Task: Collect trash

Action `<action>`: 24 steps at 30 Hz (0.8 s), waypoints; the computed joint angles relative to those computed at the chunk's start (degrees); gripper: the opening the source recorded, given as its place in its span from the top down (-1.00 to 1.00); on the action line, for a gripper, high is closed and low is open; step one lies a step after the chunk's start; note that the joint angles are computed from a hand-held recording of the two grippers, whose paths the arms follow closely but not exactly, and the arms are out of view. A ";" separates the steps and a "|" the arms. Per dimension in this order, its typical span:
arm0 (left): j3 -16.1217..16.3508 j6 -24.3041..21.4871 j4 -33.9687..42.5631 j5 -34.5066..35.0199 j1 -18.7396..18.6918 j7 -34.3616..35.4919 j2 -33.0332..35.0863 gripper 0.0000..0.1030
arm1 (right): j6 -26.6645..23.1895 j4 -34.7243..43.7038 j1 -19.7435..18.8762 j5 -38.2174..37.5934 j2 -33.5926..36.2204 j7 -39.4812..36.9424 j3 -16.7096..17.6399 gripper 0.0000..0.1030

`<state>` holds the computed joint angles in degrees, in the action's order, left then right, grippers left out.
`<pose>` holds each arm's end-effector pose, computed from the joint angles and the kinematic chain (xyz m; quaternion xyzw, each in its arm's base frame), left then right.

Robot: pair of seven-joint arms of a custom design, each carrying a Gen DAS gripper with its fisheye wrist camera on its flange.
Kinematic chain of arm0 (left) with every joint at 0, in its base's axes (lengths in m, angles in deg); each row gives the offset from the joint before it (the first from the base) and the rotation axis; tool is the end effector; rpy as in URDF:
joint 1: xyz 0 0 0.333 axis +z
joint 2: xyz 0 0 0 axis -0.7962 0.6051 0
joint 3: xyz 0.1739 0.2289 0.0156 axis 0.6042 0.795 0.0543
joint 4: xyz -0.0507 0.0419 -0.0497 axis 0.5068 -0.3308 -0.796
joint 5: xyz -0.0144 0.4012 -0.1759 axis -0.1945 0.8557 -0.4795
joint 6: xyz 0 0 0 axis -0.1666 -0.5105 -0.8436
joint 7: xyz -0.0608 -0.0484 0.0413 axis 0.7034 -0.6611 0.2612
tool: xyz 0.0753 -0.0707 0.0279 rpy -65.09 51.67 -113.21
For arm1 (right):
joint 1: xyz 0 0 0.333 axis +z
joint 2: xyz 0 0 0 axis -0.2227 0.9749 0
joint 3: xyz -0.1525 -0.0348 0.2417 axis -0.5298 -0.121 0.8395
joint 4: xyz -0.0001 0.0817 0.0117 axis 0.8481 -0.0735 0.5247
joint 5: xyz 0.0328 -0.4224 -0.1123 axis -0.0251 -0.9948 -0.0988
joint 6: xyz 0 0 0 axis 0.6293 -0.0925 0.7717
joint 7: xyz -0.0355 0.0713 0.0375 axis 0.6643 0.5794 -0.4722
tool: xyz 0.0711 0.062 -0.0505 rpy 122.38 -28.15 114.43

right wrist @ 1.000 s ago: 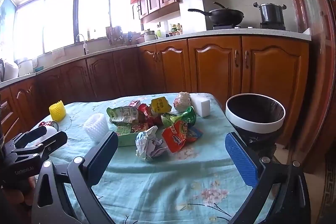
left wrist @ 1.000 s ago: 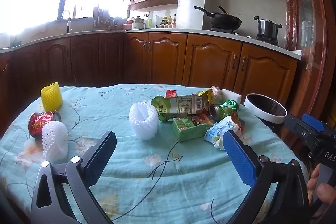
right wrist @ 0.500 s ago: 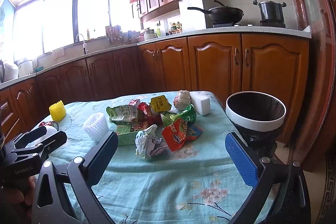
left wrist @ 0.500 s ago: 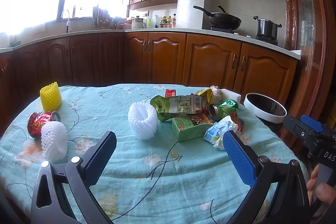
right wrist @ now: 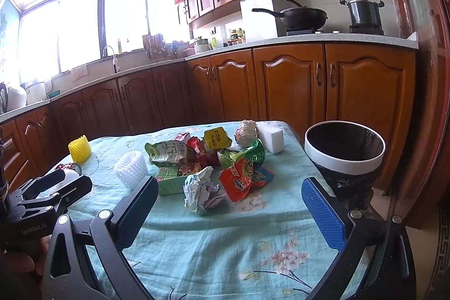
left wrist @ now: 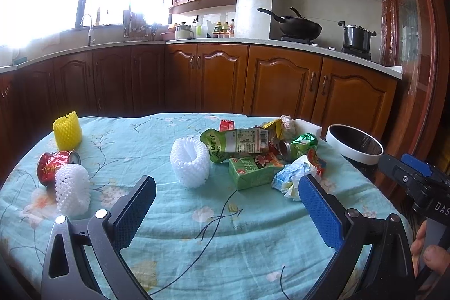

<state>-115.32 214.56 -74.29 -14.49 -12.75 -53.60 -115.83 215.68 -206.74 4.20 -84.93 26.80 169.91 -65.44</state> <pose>0.4892 -0.2967 0.4925 -0.5879 0.6007 -0.4233 0.3383 0.5244 0.3086 0.4939 -0.5989 0.6267 -0.3225 0.3802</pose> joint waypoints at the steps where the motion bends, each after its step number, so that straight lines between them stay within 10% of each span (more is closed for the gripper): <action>1: 0.09 -0.01 0.09 0.05 -0.08 0.11 0.26 -0.98 | 0.03 0.03 0.00 -0.19 0.06 0.12 0.02 -0.99; 24: 0.60 -0.65 0.32 1.05 -0.66 -0.44 0.71 -0.98 | 2.05 0.06 0.09 0.63 0.52 -0.74 -0.33 -0.99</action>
<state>-114.73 213.91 -73.97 -13.44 -13.41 -54.04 -115.12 217.73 -206.68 4.30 -84.31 27.32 169.18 -65.77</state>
